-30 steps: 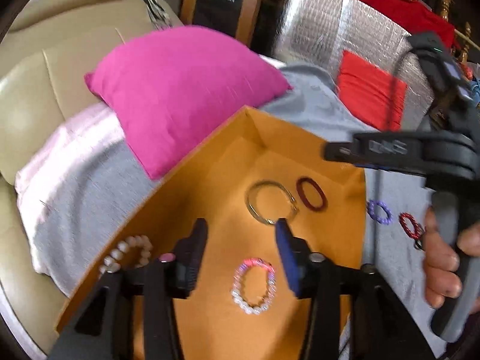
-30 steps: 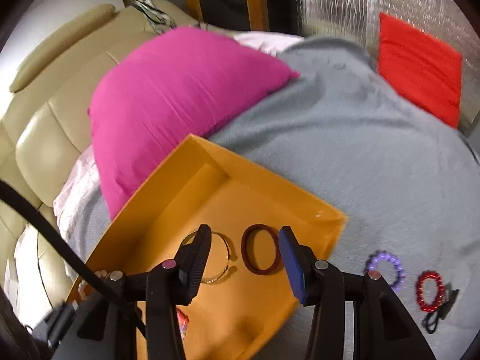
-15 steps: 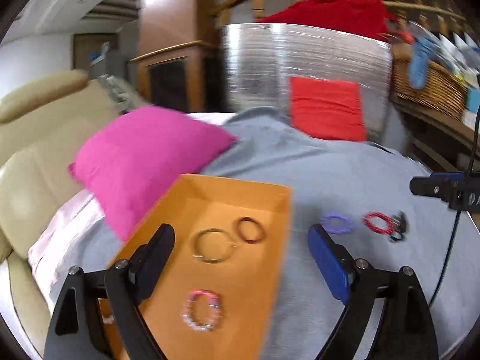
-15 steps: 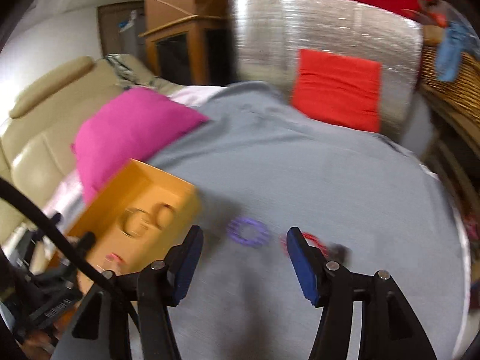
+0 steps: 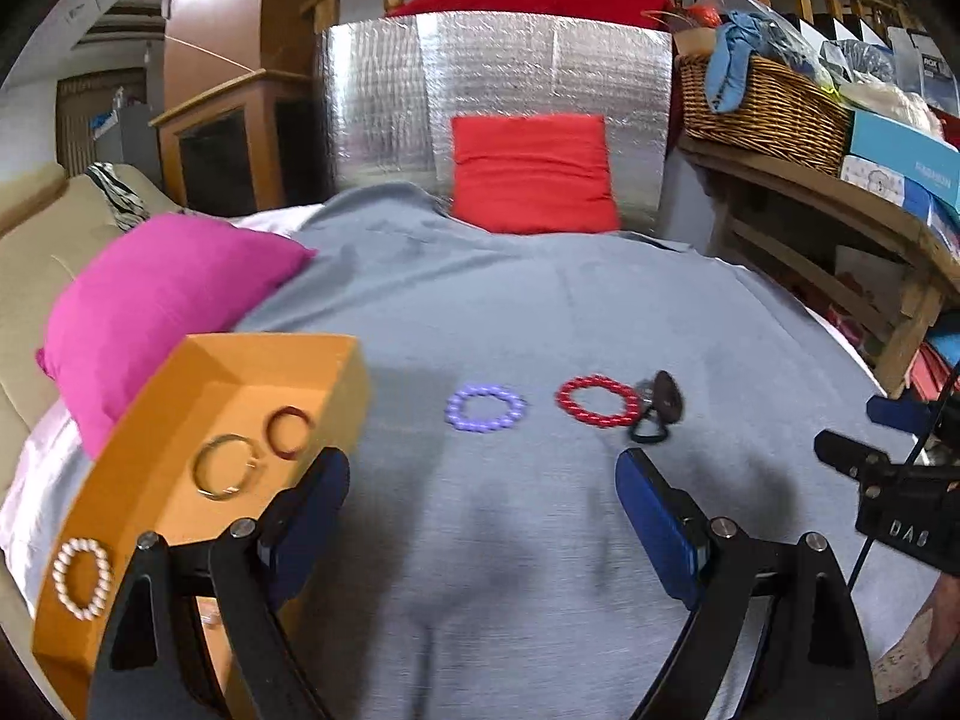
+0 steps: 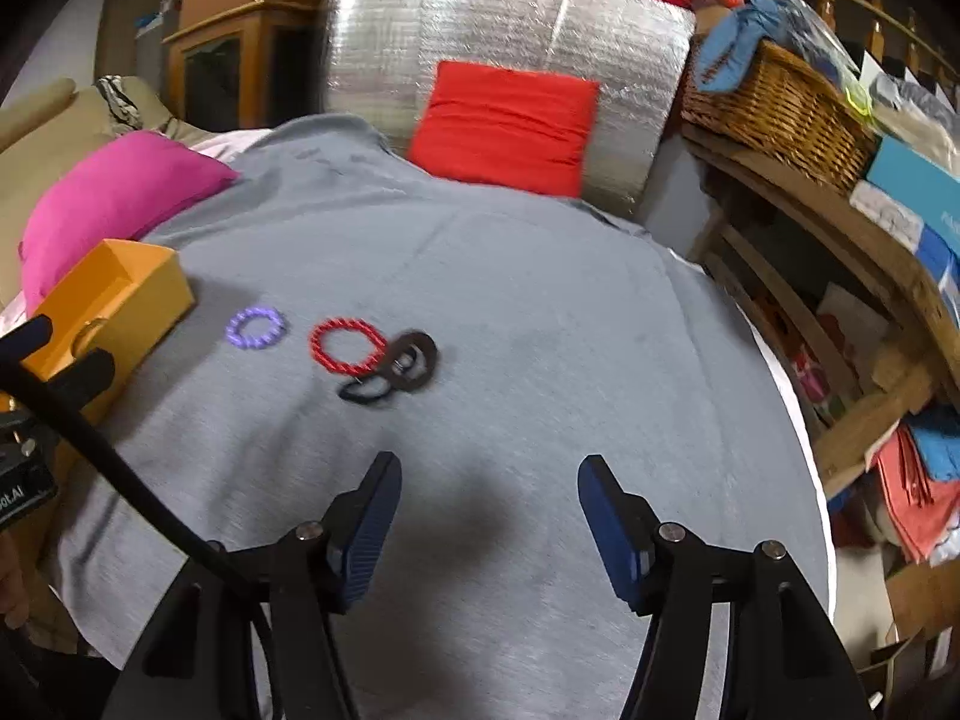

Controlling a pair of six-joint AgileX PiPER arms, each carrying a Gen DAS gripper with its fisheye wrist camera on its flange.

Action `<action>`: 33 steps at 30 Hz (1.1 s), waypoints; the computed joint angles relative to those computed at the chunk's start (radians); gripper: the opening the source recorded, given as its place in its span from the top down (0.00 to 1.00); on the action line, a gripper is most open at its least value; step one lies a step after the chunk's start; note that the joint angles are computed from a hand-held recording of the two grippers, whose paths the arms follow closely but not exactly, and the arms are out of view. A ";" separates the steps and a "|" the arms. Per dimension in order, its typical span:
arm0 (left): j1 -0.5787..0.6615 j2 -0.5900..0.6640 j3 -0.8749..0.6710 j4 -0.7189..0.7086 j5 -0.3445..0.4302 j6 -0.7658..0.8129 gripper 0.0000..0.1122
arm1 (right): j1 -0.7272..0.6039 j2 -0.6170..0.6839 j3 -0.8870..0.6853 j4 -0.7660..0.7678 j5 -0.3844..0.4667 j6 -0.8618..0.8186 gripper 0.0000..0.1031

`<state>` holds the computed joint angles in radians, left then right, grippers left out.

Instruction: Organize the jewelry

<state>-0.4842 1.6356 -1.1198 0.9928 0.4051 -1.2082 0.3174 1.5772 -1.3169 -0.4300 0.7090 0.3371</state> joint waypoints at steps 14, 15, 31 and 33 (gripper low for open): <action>-0.062 0.081 -0.086 -0.002 0.045 -0.014 0.19 | -0.112 -0.060 0.086 0.189 -0.072 -0.207 0.37; -0.063 0.082 -0.087 -0.003 0.045 -0.012 0.19 | -0.109 -0.063 0.089 0.180 -0.075 -0.200 0.37; -0.066 0.080 -0.081 0.000 0.048 -0.006 0.19 | -0.083 -0.079 0.100 0.101 -0.082 -0.128 0.37; -0.067 0.079 -0.080 0.005 0.048 -0.010 0.19 | -0.083 -0.080 0.099 0.095 -0.082 -0.123 0.37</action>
<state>-0.5508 1.7150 -1.1996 0.9974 0.4535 -1.2184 0.2341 1.4972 -1.2179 -0.3347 0.6266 0.2139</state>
